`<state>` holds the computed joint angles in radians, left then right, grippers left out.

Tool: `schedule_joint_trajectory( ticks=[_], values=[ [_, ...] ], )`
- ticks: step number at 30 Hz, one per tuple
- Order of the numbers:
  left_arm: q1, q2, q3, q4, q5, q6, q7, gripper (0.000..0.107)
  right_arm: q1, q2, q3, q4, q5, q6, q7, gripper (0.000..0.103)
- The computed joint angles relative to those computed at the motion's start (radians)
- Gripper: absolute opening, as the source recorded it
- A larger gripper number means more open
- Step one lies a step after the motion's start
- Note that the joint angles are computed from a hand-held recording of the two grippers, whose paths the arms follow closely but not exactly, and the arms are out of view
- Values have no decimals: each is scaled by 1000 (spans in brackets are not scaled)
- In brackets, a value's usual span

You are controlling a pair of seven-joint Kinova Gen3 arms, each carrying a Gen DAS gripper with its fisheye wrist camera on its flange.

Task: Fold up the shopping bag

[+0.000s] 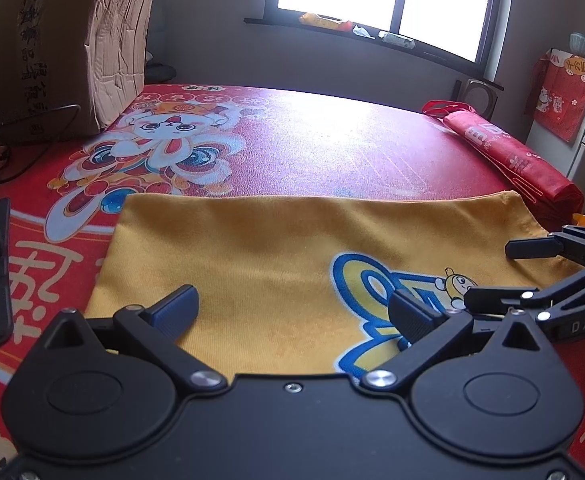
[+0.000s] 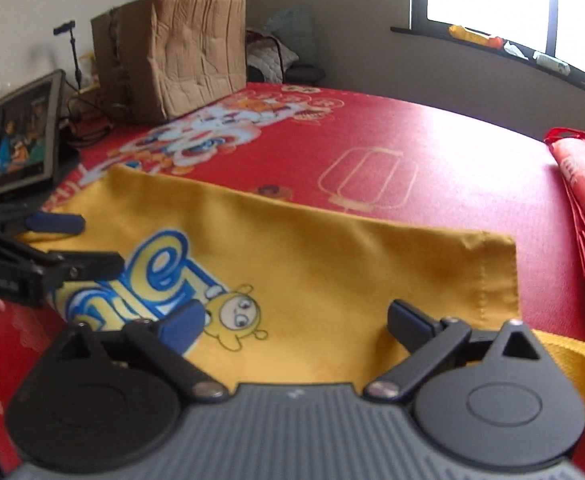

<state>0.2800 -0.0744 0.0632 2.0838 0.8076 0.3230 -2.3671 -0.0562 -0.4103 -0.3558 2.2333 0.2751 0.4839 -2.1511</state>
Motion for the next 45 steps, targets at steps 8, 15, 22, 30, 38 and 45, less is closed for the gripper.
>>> schedule_joint_trajectory(
  ticks=[8, 15, 22, 30, 38, 45],
  values=[
    [-4, 1, 12, -5, -41, -3, 36, 102, -2, -37, 51, 48, -35, -34, 58, 102],
    [3, 10, 27, -19, -142, -9, 114, 102, -15, -45, 90, 55, -69, -39, 124, 102],
    [14, 18, 30, -32, -148, 18, 51, 103, -29, -73, 143, 69, -110, -29, 199, 102],
    [5, 17, 46, -26, -80, 34, -37, 103, -27, -107, 196, 81, -158, -9, 285, 102],
    [-26, -18, -21, -9, 43, 102, -92, 103, 40, -115, 117, 83, -155, -19, 255, 102],
    [-31, -56, -51, 15, 63, 114, -174, 103, -65, -226, 186, 167, -227, -179, 298, 102]
  ],
)
